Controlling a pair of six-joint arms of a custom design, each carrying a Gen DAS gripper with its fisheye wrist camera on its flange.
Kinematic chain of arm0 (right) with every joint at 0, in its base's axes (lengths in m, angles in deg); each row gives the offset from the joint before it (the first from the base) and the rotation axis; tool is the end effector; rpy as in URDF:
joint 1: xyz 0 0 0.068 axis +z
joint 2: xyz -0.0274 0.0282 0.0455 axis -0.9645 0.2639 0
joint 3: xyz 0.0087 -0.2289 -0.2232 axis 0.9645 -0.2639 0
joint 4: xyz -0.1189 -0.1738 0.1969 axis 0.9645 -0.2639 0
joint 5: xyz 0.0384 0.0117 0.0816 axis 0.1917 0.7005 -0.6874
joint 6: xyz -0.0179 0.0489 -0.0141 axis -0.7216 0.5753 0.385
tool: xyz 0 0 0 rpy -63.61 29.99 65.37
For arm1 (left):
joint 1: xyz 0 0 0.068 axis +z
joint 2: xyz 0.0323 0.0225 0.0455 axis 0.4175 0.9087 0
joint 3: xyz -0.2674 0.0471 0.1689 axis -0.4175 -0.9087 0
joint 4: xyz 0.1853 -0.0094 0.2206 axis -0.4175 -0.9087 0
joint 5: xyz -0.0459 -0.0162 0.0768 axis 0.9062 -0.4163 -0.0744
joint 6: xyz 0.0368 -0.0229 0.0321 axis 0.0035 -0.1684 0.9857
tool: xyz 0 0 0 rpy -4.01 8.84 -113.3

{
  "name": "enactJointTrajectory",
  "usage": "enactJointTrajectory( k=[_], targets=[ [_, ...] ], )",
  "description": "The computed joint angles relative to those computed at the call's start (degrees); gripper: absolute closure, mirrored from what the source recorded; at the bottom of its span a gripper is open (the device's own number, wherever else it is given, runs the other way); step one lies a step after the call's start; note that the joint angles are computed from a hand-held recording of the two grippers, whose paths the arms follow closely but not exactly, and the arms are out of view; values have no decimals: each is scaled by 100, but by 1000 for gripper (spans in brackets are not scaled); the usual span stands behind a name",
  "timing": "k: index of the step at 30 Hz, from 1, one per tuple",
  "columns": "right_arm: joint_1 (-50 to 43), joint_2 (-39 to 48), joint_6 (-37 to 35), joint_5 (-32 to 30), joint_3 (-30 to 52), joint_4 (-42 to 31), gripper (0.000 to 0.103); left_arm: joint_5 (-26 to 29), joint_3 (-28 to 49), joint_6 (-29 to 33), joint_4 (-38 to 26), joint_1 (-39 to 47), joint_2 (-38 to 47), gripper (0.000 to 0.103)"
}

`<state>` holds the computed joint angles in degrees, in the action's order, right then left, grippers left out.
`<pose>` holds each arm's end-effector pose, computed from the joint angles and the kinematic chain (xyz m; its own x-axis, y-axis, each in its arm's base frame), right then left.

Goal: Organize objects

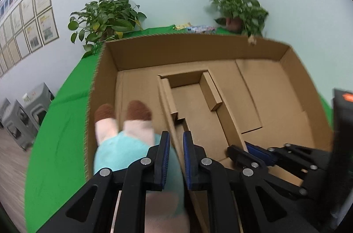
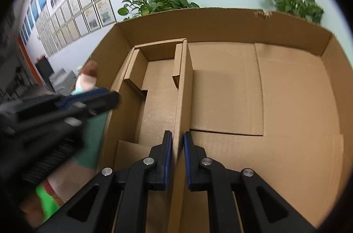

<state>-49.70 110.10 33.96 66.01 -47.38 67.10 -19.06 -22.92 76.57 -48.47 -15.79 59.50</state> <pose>0.2048 0.0899 0.2141 -0.6989 0.0227 -0.7148 -0.1099 0.9842 0.1387 0.2708 -0.2226 0.2066 -0.6360 0.2866 -0.7164 0.4246 0.9053 -0.0148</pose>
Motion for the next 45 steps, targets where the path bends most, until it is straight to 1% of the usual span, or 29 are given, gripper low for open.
enactJointTrajectory(
  k=[3, 5, 6, 8, 12, 18, 21, 22, 23, 24, 25, 26, 27, 28, 29, 30, 31, 33, 34, 35, 36, 37, 38, 39, 41, 42, 43, 44, 45],
  targets=[
    [14, 32, 218, 40, 84, -154, 93, 105, -196, 70, -30, 179, -331, 92],
    [73, 89, 319, 149, 158, -257, 93, -177, -326, 84, -46, 222, -491, 90],
    [105, 122, 327, 209, 184, -281, 93, -179, -422, 120, -99, 314, -653, 87],
    [187, 151, 394, 334, 198, -304, 93, -70, -583, 101, -52, 493, -770, 85],
    [180, 181, 516, 252, 216, -287, 92, 207, -894, 204, 138, 766, -976, 85],
    [254, 200, 443, 320, 203, -223, 90, 353, -1043, 231, 196, 879, -1117, 85],
    [295, 203, 310, 383, 191, -217, 90, 210, -1071, 194, 200, 772, -1155, 83],
    [242, 199, 252, 319, 197, -226, 90, 136, -1067, 188, 184, 727, -1170, 81],
    [217, 182, 246, 281, 193, -229, 90, 9, -1103, 170, 160, 673, -1248, 73],
    [185, 155, 240, 245, 179, -235, 90, -78, -1155, 151, 165, 634, -1336, 62],
    [161, 126, 228, 231, 172, -255, 88, -131, -1247, 153, 201, 615, -1477, 57],
    [141, 99, 214, 171, 171, -293, 81, -218, -1353, 149, 266, 567, -1627, 50],
    [126, 52, 195, 105, 156, -332, 76, -372, -1462, 151, 306, 481, -1802, 46],
    [132, -69, 142, 80, 107, -358, 63, -503, -1533, 169, 310, 399, -1939, 44],
    [172, -177, 108, 123, 69, -380, 48, -747, -1636, 214, 306, 235, -2148, 41],
    [222, -333, 49, 191, 22, -422, 41, -945, -1698, 242, 294, 102, -2287, 37],
    [296, -560, -7, 323, -37, -511, 34, -1172, -1754, 265, 275, -47, -2426, 35],
    [506, -1085, -56, 729, -128, -788, 26, -1905, -1926, 259, 236, -484, -2861, 20],
    [647, -1463, -51, 983, -177, -976, 19, -2189, -1995, 252, 240, -665, -3061, 15],
    [771, -1851, -61, 1180, -226, -1140, 16, -2605, -2131, 228, 301, -969, -3343, 4],
    [936, -2189, -52, 1392, -251, -1318, 14, -2937, -2224, 195, 328, -1235, -3551, 0],
    [1193, -2558, 17, 1706, -248, -1582, 4, -3154, -2263, 175, 293, -1417, -3715, 0],
    [1467, -2893, 121, 2019, -243, -1813, 1, -3465, -2299, 95, 185, -1716, -3911, 0],
    [1878, -3245, 320, 2450, -205, -2142, 1, -3628, -2289, 30, 84, -1907, -4003, 0],
    [2585, -3554, 768, 3165, -65, -2679, 1, -4005, -2243, -199, -208, -2371, -4170, 0],
    [3188, -3673, 1249, 3732, 29, -3136, 1, -4308, -2224, -435, -421, -2712, -4241, 0],
    [3536, -3683, 1565, 4053, 100, -3404, 1, -4449, -2197, -563, -560, -2885, -4277, 0],
    [3822, -3662, 1865, 4317, 174, -3658, 1, -4685, -2160, -834, -825, -3208, -4313, 0],
    [4353, -3581, 2535, 4745, 295, -4228, 1, -4852, -2115, -1079, -1078, -3443, -4331, 0]
  ],
)
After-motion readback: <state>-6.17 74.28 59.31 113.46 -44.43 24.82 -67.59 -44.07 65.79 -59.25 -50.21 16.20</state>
